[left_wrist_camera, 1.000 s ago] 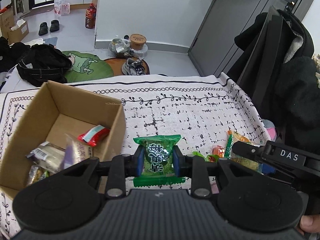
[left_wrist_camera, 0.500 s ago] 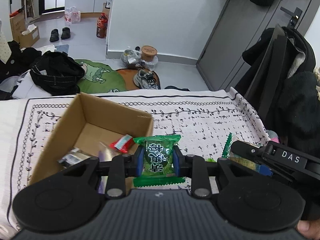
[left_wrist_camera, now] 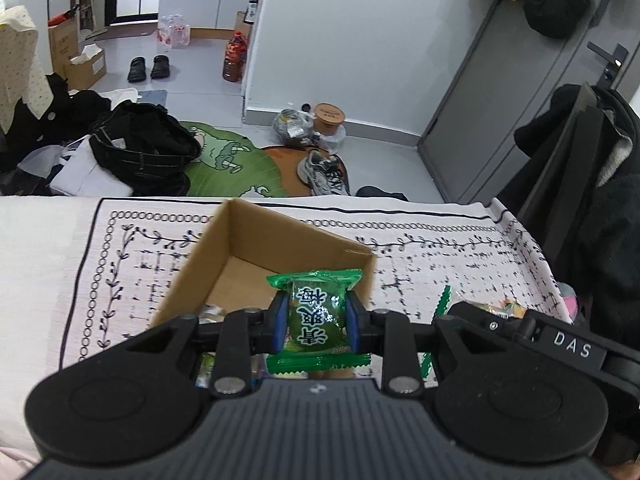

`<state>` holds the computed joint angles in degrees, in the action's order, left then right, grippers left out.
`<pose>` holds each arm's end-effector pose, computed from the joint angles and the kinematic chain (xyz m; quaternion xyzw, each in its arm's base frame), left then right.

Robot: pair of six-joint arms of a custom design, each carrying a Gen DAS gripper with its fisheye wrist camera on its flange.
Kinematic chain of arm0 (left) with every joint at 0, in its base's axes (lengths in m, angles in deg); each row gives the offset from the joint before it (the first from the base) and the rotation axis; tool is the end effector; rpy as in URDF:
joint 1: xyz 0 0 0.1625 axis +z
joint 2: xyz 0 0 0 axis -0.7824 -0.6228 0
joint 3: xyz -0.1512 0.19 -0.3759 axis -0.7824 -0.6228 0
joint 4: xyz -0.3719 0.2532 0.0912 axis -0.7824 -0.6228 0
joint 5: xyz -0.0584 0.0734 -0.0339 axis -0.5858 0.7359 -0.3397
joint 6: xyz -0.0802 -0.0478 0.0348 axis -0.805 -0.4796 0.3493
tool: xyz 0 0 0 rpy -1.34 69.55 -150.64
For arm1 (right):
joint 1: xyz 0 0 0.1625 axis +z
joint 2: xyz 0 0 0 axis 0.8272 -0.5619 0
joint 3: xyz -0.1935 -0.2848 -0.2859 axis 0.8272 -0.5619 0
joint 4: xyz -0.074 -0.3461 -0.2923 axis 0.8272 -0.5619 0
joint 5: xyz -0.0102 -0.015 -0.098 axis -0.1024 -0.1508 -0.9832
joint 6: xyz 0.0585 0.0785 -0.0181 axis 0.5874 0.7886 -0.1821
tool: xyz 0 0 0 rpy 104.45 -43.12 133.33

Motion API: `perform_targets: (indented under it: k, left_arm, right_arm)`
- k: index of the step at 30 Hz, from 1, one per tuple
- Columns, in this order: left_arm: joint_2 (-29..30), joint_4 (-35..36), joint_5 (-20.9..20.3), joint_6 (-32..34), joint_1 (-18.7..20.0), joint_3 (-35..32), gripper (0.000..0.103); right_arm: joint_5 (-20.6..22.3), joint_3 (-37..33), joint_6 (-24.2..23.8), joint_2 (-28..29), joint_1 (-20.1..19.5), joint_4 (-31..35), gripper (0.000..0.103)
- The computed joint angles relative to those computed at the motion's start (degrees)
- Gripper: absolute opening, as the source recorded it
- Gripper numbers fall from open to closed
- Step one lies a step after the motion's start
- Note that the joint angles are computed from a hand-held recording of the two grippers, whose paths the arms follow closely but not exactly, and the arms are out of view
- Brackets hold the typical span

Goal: Organize snacks
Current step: 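Carry both snacks over the cardboard box and release them inside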

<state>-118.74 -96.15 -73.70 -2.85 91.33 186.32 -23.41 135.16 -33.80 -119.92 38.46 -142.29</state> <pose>-0.3140 -0.5157 0.1313 0.1842 0.9247 -0.2546 0.2151 0.1310 -0.4429 0.2461 -0.1236 -0.8943 0.4148 0.1134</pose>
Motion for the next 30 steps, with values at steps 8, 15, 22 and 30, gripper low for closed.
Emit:
perform_targets:
  k: [8, 15, 22, 30]
  left_arm:
    - [0.25, 0.55, 0.16, 0.80, 2.56, -1.28, 0.028]
    - [1.96, 2.26, -0.01, -1.09, 4.85, -3.43, 0.032]
    - [1.81, 3.90, 0.51, -2.04, 6.08, -4.27, 0.037]
    - [1.17, 4.62, 0.64, -1.84, 6.34, -4.74, 0.045]
  right_arm:
    - [1.74, -1.41, 1.32, 2.82, 0.21, -0.01, 0.051]
    - [1.90, -2.95, 1.25, 4.70, 0.40, -0.07, 0.050]
    - [3.26, -5.09, 2.00, 6.78, 0.28, -0.43, 0.051]
    - [4.35, -8.17, 3.02, 9.75, 0.91, 0.96, 0.051]
